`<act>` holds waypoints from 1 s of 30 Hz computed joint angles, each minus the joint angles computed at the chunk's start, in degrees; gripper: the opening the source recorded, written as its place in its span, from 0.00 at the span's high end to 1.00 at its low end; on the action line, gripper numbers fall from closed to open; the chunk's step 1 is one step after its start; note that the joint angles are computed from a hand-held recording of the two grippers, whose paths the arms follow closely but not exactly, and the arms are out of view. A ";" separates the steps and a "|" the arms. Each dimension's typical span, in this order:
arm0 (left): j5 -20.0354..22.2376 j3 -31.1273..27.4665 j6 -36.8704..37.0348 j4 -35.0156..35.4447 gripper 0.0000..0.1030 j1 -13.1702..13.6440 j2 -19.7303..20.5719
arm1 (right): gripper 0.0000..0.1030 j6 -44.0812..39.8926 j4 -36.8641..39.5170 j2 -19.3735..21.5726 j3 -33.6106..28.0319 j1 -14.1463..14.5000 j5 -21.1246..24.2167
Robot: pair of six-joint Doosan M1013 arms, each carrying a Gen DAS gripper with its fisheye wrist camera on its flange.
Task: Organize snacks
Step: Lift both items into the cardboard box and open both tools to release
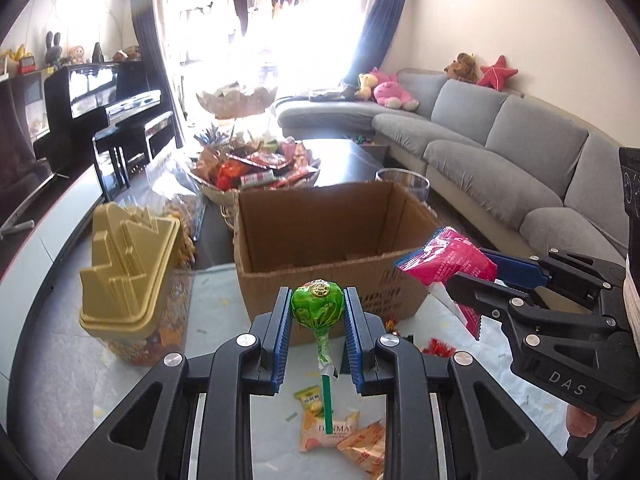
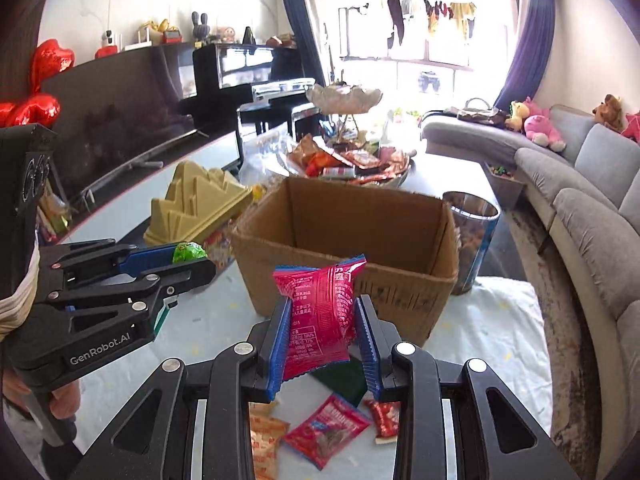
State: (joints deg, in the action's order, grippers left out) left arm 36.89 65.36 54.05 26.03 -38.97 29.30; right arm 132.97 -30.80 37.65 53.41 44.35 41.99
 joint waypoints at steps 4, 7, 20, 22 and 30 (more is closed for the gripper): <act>0.45 -2.35 -0.33 1.21 0.75 0.07 0.66 | 0.68 0.80 -1.61 -0.20 -0.79 -0.17 -0.02; 1.22 -4.74 0.09 1.62 0.75 0.20 1.56 | 0.68 0.53 -1.04 0.16 -2.17 -0.70 0.01; 5.26 -15.79 6.30 -2.41 0.75 2.03 7.71 | 0.68 -3.59 1.05 4.29 -10.85 -2.57 3.49; 6.16 -17.60 7.25 -3.76 0.75 2.38 8.91 | 0.68 -4.36 1.73 4.95 -11.90 -2.87 3.88; 9.85 -23.45 9.38 -5.85 0.75 3.38 13.24 | 0.67 -7.98 6.04 8.66 -17.40 -4.43 6.59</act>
State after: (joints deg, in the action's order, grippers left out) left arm 46.73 41.91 63.43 20.18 -35.59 42.53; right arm 124.99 -24.76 46.31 36.01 39.93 48.58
